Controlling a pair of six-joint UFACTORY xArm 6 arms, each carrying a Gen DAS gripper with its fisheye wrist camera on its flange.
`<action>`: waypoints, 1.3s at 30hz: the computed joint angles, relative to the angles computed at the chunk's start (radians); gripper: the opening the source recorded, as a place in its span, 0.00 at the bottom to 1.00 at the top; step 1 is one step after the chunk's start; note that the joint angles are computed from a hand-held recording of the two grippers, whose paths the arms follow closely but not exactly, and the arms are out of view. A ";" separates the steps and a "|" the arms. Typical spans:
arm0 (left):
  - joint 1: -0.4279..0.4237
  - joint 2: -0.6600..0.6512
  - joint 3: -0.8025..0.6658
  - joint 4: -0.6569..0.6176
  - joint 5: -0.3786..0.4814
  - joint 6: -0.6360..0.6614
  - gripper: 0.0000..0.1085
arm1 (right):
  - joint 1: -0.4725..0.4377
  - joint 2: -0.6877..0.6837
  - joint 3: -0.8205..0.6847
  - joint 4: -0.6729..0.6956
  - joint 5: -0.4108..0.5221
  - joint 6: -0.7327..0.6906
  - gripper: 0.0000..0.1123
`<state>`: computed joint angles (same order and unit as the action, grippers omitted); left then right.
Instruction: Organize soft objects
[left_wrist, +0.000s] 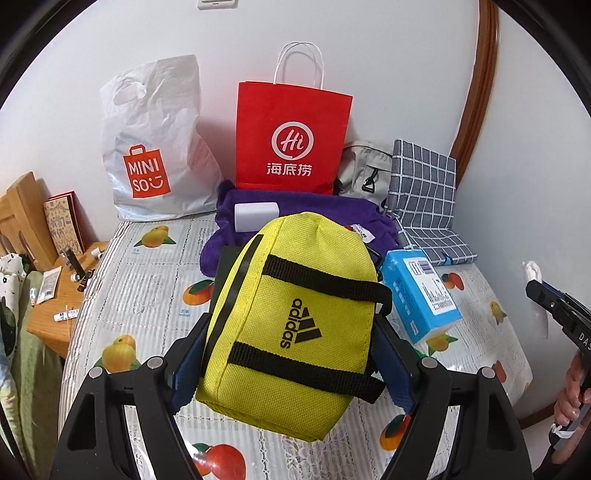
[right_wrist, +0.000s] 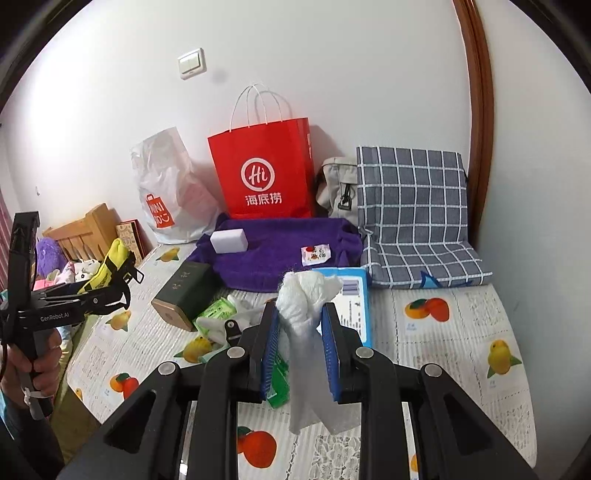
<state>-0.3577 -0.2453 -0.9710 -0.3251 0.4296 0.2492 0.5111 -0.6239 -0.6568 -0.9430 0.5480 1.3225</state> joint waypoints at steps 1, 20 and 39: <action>0.000 0.003 -0.002 -0.001 -0.001 0.000 0.74 | -0.003 0.003 -0.004 0.001 -0.004 -0.003 0.21; 0.012 0.176 -0.172 0.003 -0.001 0.003 0.74 | -0.124 0.158 -0.118 0.064 -0.129 -0.117 0.21; 0.017 0.421 -0.412 0.024 0.056 -0.049 0.74 | -0.238 0.391 -0.271 0.185 -0.266 -0.245 0.21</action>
<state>-0.3410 0.1759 -1.3825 -0.3013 0.4858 0.2002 0.2727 -0.2328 -0.9280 -0.7583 0.2817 1.0774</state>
